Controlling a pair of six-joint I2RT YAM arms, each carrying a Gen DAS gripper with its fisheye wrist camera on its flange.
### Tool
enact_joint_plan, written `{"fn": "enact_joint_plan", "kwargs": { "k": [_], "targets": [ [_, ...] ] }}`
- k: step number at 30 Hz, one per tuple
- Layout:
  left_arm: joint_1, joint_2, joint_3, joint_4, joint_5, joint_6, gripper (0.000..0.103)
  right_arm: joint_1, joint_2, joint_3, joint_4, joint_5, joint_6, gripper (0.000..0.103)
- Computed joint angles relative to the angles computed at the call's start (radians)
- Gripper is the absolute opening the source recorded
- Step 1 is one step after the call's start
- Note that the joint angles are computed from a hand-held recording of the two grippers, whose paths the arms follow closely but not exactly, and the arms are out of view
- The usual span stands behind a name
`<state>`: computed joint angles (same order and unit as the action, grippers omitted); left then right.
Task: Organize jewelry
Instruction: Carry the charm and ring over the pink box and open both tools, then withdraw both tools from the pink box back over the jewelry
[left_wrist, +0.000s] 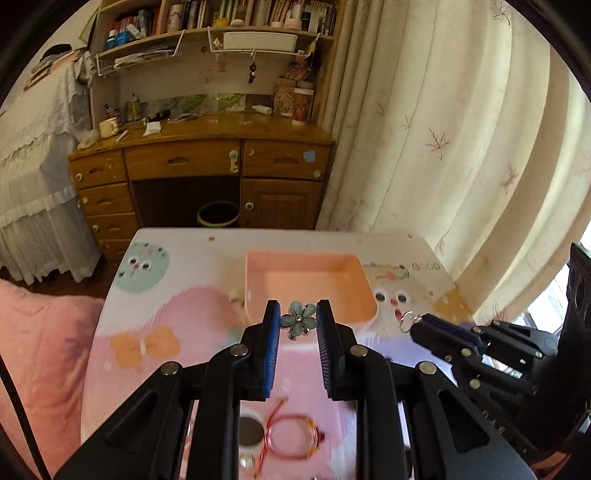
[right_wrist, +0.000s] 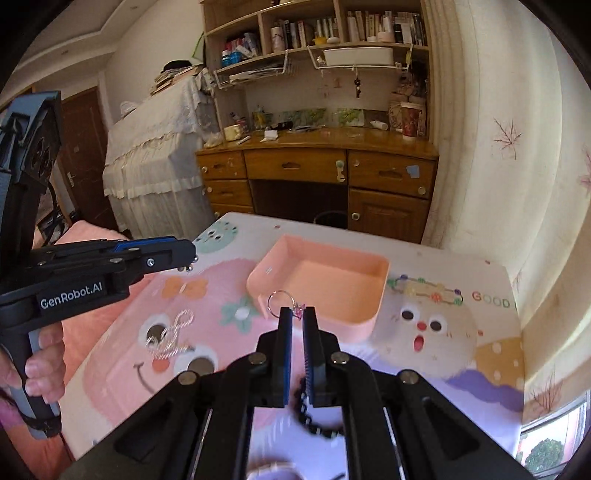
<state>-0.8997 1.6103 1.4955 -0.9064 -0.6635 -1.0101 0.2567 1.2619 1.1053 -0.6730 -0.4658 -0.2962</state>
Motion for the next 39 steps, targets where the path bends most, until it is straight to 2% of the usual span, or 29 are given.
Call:
{"fn": "enact_joint_plan", "kwargs": {
  "k": [6,11,12,13,14,15,18,23,27,30,33,36,39],
  "targets": [
    [0.165,0.021,-0.053,0.206,0.145,0.165,0.018,0.071,0.138,0.042,0.146,0.097,0.123,0.006],
    [0.26,0.045,-0.086,0.297,0.264,0.241,0.018,0.092,0.238,0.09,0.201,0.157,0.185,0.006],
    [0.274,0.052,-0.087,0.304,0.287,0.252,0.024,0.094,0.254,0.097,0.208,0.168,0.196,0.006],
    [0.281,0.061,-0.083,0.3,0.303,0.258,0.031,0.094,0.269,0.106,0.208,0.172,0.204,0.006],
    [0.287,0.083,-0.059,0.265,0.307,0.255,0.051,0.091,0.289,0.123,0.197,0.17,0.208,0.007],
    [0.289,0.107,-0.03,0.226,0.3,0.246,0.064,0.089,0.312,0.145,0.174,0.177,0.214,0.012],
    [0.292,0.119,-0.027,0.215,0.313,0.235,0.066,0.086,0.37,0.208,0.095,0.206,0.265,0.031],
    [0.293,0.111,-0.026,0.189,0.318,0.201,0.067,0.059,0.37,0.207,0.068,0.173,0.335,0.032],
    [0.27,0.096,-0.023,0.145,0.277,0.176,0.067,0.05,0.34,0.196,0.03,0.18,0.332,0.033],
    [0.25,0.058,-0.058,0.132,0.274,0.138,0.07,0.032,0.304,0.171,0.008,0.147,0.33,0.033],
    [0.222,0.026,-0.087,0.083,0.287,0.053,0.07,0.011,0.256,0.132,-0.023,0.129,0.309,0.034],
    [0.187,-0.004,-0.099,0.005,0.288,-0.057,0.07,0.003,0.195,0.106,-0.09,0.164,0.266,0.034],
    [0.123,-0.05,-0.122,-0.063,0.232,-0.138,0.071,-0.03,0.125,0.073,-0.162,0.155,0.212,0.034]
  ]
}}
